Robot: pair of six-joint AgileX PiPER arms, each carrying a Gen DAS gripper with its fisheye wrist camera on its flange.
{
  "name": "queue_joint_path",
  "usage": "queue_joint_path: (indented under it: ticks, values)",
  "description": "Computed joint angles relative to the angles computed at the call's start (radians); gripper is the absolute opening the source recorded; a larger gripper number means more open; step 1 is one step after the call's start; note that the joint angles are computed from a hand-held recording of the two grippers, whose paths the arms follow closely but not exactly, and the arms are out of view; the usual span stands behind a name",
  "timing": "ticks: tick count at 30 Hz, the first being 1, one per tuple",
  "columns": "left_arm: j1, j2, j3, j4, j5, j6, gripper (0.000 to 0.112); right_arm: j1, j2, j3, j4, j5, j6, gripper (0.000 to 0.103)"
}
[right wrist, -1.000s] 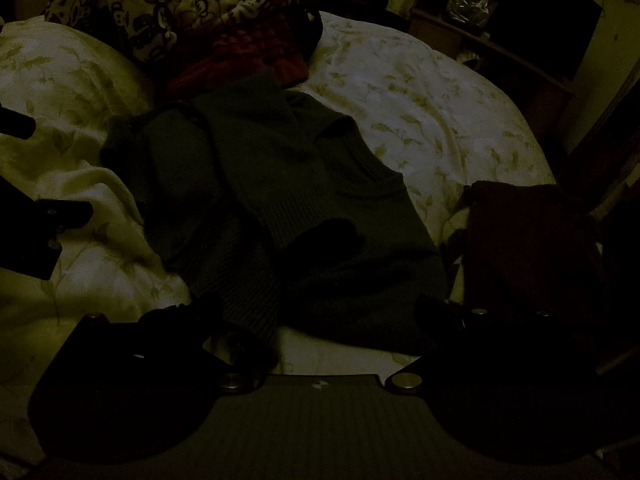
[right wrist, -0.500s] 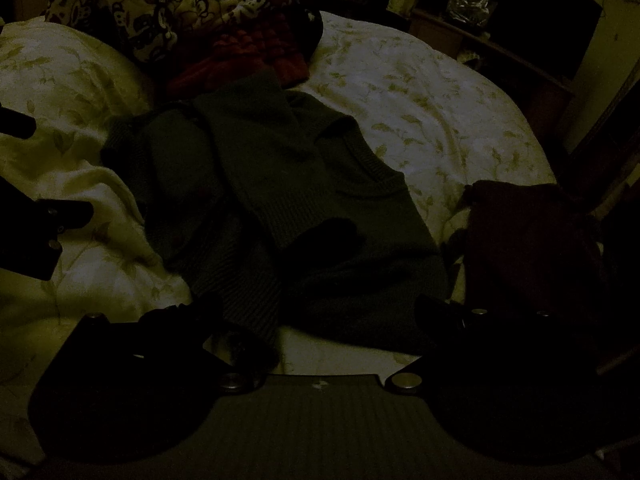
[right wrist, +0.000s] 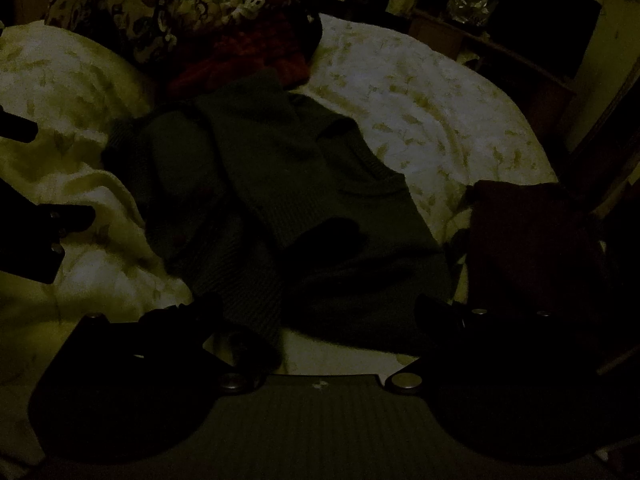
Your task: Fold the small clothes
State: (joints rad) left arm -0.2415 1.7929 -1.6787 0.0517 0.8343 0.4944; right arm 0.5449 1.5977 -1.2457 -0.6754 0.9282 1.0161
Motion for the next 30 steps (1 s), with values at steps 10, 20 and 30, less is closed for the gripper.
queue_joint_path:
  ticks: [10, 20, 30]
  values:
    - [0.039, 0.012, 0.066, 0.010, -0.118, 0.074, 0.103, -0.004, -0.133, 0.267, -0.213, -0.179, 0.348, 0.103]
    - [0.129, 0.150, -0.123, -0.159, -0.059, 0.261, 0.093, 0.008, -0.187, 0.459, -0.398, -0.348, 0.638, 0.103]
    - [0.194, 0.388, -0.514, -0.261, 0.231, 0.309, 0.079, -0.050, -0.025, 0.373, -0.360, -0.522, 0.525, 0.103]
